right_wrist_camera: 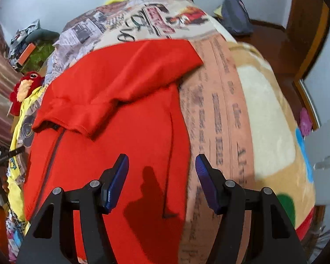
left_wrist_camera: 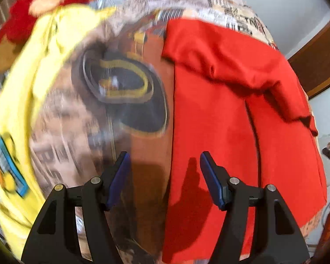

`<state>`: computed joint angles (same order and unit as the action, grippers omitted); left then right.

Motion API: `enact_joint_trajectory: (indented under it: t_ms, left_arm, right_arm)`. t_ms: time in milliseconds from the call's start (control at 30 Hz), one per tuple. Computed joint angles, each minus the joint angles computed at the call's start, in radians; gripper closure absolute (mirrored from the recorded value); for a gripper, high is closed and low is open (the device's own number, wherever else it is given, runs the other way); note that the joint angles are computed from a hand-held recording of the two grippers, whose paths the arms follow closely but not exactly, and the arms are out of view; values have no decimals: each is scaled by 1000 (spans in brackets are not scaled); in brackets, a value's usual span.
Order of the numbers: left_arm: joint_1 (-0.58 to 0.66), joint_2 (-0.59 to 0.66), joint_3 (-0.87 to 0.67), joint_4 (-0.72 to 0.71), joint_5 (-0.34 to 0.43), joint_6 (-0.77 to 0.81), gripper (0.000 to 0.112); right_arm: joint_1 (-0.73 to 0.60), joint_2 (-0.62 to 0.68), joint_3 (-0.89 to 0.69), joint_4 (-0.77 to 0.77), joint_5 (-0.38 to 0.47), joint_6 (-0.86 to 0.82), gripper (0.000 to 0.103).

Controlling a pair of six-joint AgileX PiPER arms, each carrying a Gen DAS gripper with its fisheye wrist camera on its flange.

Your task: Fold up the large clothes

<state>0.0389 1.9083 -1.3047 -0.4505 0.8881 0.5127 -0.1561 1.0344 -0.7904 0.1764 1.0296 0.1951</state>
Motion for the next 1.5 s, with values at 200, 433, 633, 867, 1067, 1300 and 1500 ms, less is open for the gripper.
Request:
enact_joint_trajectory:
  t_ms: [200, 433, 633, 867, 1067, 1300, 1500]
  left_arm:
    - [48, 21, 54, -97, 57, 80, 48]
    - [44, 9, 124, -162, 97, 147, 48]
    - [-16, -51, 191, -119, 16, 166, 70]
    - [-73, -119, 179, -31, -22, 87, 102]
    - [-42, -149, 108, -128, 58, 151, 111]
    - [-50, -69, -149, -231, 138, 120, 111]
    - [-54, 78, -452, -303, 149, 11, 111]
  right_arm:
    - [-11, -29, 75, 77, 18, -25, 44]
    - [-105, -44, 139, 206, -37, -146, 44]
    - [-182, 15, 167, 337, -81, -277, 46]
    - [-42, -20, 114, 267, -70, -183, 92]
    - [-75, -14, 67, 349, -76, -260, 94]
    - [-75, 43, -62, 399, -132, -301, 95]
    - [-68, 157, -195, 401, -185, -327, 95]
